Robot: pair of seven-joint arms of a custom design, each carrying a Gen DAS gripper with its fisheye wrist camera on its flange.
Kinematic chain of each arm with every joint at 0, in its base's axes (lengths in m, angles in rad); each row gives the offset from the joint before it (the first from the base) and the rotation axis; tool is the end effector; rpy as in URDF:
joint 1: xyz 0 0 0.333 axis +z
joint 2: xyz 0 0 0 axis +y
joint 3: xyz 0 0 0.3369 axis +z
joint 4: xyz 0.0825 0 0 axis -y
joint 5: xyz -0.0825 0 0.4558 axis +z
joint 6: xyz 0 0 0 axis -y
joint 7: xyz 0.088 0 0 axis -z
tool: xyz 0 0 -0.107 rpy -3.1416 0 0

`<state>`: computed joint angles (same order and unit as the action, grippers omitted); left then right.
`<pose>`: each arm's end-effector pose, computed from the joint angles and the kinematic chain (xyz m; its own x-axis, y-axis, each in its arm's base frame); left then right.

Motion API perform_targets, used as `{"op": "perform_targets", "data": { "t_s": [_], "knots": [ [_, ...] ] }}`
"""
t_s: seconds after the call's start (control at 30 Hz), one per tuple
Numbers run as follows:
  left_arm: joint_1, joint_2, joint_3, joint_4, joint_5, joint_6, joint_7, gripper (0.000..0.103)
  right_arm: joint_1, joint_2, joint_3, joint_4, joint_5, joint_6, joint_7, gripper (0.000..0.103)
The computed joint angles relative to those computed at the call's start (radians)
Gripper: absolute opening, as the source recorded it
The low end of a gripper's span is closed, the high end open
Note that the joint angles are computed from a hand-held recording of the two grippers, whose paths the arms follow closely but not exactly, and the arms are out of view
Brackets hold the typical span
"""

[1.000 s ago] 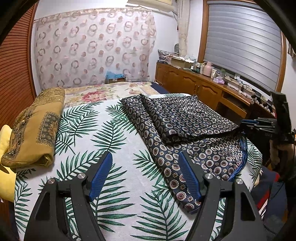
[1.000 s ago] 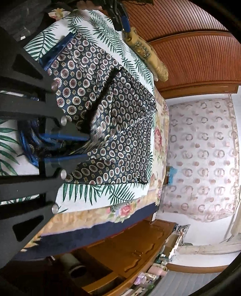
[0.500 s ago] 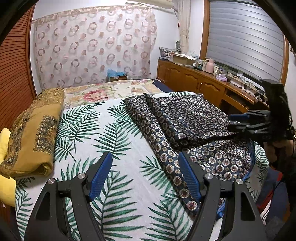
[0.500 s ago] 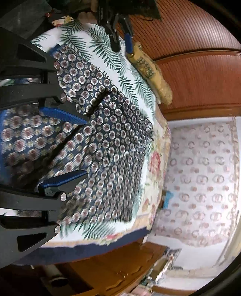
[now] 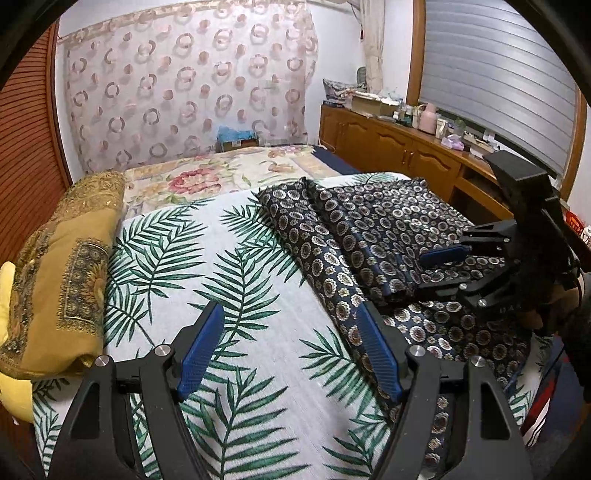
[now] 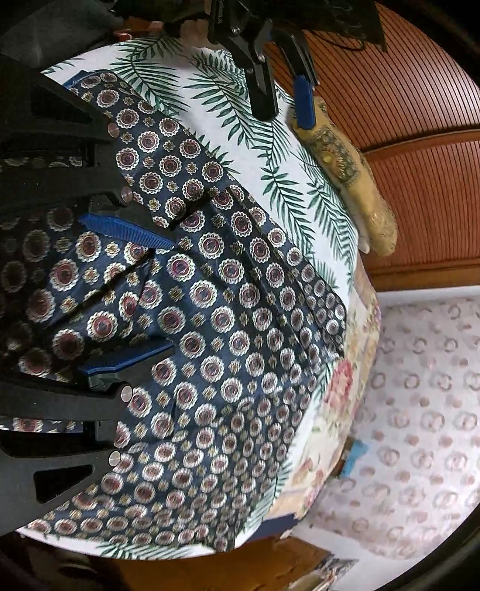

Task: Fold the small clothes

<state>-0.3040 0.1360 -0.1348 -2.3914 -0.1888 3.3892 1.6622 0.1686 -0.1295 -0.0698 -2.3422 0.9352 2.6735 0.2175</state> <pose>0.5472 -0.2330 0.3270 -0.3355 -0.9403 0.0576 -0.6310 0.1789 -0.7548 0.5715 0.0319 0.4040 0.6382 -0.7699 0.0038 -0.5725 -0.4779 -0.6662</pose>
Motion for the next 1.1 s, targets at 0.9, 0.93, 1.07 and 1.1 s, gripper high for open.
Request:
{"op": "perform_targets", "data": {
  "t_s": [0.9, 0.93, 1.07, 1.1],
  "knots": [
    [0.342, 0.075, -0.274, 0.064, 0.397, -0.063, -0.285, 0.075, -0.021, 0.076, 0.037, 0.080, 0.155, 0.056, -0.104, 0.009],
    [0.351, 0.077, -0.283, 0.064, 0.407, -0.064, -0.291, 0.075, -0.022, 0.070, 0.034, 0.083, 0.186, 0.066, -0.119, 0.009],
    [0.375, 0.085, -0.308, 0.071, 0.431, -0.068, -0.311, 0.075, -0.034, 0.076, 0.017, 0.123, 0.304, 0.110, -0.155, 0.009],
    [0.373, 0.086, -0.306, 0.072, 0.434, -0.068, -0.313, 0.075, -0.039, 0.083, 0.014, 0.136, 0.331, 0.114, -0.155, 0.009]
  ]
}}
